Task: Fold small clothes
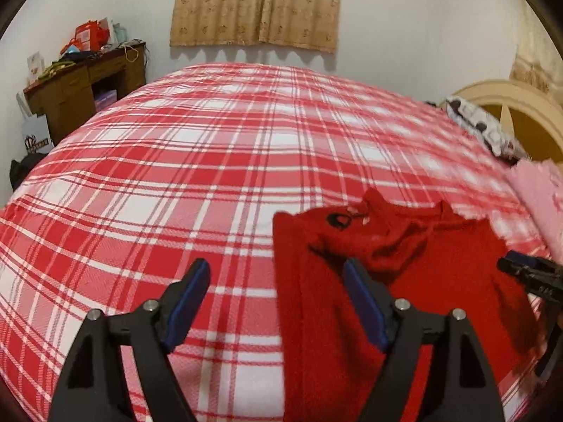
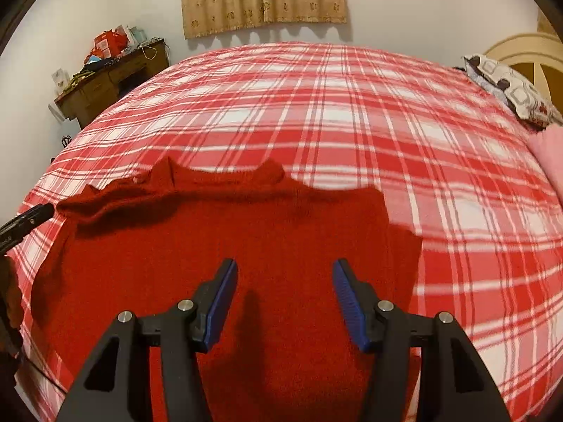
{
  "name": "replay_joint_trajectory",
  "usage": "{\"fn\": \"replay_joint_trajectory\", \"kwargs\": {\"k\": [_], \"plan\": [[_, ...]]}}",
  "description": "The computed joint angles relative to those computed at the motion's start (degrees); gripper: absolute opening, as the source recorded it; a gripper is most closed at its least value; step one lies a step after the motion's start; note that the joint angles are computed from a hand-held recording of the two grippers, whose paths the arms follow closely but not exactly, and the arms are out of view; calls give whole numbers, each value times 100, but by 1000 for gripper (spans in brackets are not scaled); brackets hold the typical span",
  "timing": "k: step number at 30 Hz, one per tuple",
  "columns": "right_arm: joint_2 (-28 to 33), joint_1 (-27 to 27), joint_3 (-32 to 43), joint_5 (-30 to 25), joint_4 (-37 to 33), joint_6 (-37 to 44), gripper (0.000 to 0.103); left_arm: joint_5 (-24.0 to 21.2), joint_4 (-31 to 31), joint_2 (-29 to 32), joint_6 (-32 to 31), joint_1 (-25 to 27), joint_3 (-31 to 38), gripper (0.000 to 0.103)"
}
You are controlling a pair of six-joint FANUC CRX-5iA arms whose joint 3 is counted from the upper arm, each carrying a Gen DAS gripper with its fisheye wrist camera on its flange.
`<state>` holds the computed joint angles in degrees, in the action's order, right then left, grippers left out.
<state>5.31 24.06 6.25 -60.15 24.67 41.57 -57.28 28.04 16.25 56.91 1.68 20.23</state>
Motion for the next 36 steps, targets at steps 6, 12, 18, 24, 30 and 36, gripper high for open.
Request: {"fn": "replay_joint_trajectory", "kwargs": {"k": [6, 12, 18, 24, 30, 36], "plan": [[-520, 55, -550, 135, 3, -449, 58, -121, -146, 4, -69, -57, 3, 80], [-626, 184, -708, 44, 96, -620, 58, -287, -1049, 646, 659, -410, 1095, 83], [-880, 291, -995, 122, 160, -762, 58, -250, -992, 663, 859, -276, 1134, 83], [-1337, 441, -1429, 125, 203, -1118, 58, -182, -343, 16, 476, 142, 68, 83], [-1902, 732, -1884, -45, 344, -1444, 58, -307, 1141, -1077, -1286, 652, -1648, 82], [-2044, 847, -2061, -125, 369, -1579, 58, -396, 1327, -1282, -1686, 647, -2044, 74]]}}
